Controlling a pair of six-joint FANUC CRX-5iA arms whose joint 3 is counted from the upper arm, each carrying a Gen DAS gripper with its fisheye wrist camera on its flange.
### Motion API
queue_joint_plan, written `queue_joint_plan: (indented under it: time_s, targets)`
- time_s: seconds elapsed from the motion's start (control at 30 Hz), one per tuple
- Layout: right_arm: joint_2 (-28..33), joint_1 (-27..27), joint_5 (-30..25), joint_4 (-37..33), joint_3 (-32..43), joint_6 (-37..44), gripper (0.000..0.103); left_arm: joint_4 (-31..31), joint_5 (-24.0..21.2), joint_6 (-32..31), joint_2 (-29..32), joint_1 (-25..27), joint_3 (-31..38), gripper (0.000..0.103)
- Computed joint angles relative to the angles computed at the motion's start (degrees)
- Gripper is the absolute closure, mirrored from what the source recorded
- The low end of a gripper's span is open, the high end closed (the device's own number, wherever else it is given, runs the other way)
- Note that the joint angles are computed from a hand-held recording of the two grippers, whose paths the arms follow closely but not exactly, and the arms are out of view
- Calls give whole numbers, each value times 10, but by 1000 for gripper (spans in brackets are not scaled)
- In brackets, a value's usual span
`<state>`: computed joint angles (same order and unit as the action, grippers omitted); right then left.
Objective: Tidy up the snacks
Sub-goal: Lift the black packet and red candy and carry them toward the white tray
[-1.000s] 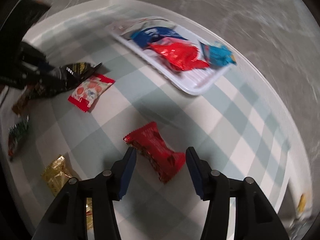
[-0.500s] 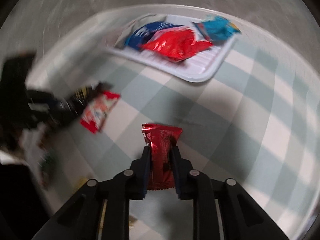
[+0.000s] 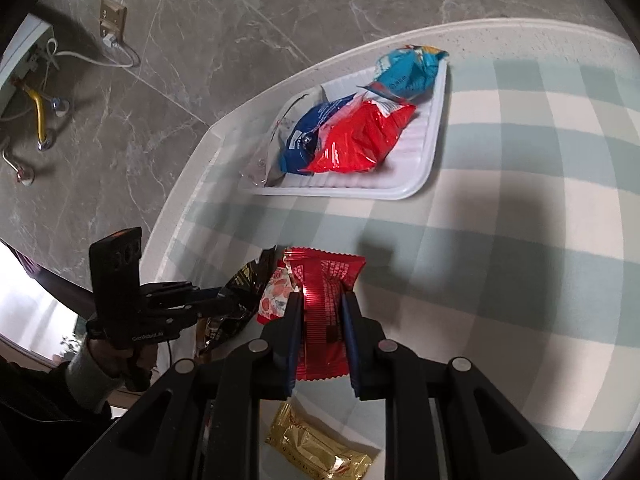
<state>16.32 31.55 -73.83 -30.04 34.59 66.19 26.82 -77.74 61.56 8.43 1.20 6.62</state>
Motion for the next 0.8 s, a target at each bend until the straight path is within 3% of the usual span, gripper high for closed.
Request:
queue_joint_plan:
  time_s: [0.27,0.43,0.8]
  targets:
    - [2,16,-8,26,-4,-4,81,-69,-4,-1,12,-39,31,78]
    - [-1,20,-6,33,-11,-13,81,-86,16,-24,8,-52,28,78]
    - [-18,6,24,-7,-43,-40,81,75,5,9,26,11,-26,83]
